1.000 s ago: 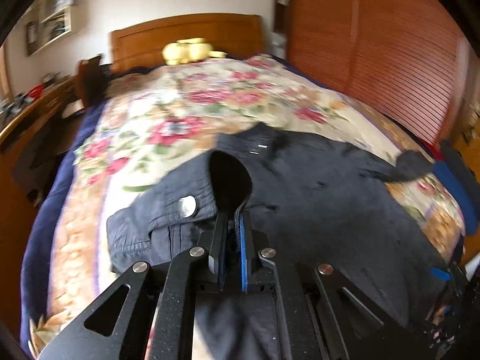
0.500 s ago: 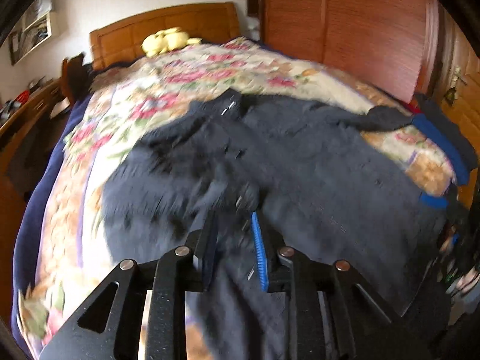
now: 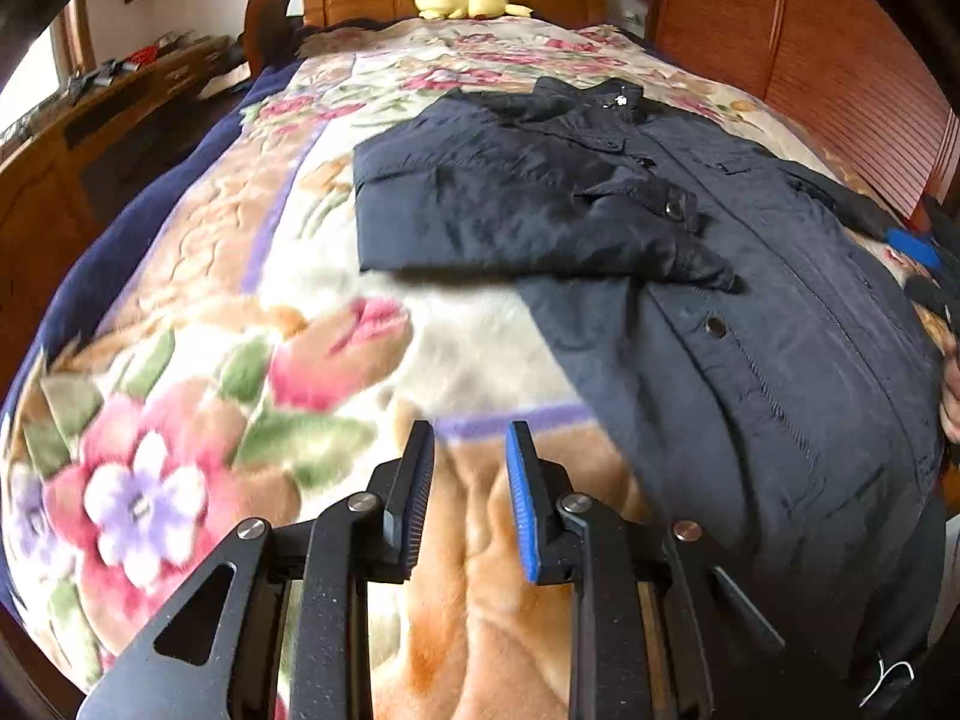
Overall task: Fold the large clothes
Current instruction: 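Lower the right tool onto the folded sleeve cuff and grasp it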
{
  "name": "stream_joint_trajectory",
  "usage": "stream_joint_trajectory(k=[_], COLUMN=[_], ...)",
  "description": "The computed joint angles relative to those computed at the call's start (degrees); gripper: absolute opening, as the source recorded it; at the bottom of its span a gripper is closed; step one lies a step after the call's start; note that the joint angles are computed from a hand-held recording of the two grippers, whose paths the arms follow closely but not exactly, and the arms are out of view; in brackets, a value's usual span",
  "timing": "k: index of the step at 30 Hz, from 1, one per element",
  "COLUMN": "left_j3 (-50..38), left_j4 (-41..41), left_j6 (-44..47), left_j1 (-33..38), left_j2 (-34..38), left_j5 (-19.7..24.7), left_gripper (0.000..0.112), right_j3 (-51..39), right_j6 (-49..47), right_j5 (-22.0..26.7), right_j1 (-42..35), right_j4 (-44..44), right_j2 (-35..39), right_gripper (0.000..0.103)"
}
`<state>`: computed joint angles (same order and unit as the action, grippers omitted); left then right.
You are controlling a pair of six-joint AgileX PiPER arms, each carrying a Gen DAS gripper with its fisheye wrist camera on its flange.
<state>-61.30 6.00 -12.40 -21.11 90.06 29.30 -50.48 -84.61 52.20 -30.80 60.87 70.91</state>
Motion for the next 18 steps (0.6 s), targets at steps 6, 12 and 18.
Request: stream_joint_trajectory(k=[6,12,18], left_j3=[3.51,6.6,9.85], left_j4=[1.58,-1.0,0.04], left_j6=[-2.74,-1.41,-4.21], left_j1=[0.37,1.82,2.19], left_j2=[-0.18,-0.5,-1.17], left_j5=[-2.47,-6.33,-10.81], left_gripper=[0.025,0.025,0.025], right_j3=[-12.11,-24.5,-37.54], right_j6=[8.2,20.31,33.9], right_j5=[-4.43,-7.64,-7.4], right_j1=[10.23,19.02,25.32], right_j4=[-6.09,-16.64,-25.58], right_j2=[9.27,20.94,33.67], right_gripper=[0.099,0.085,0.076])
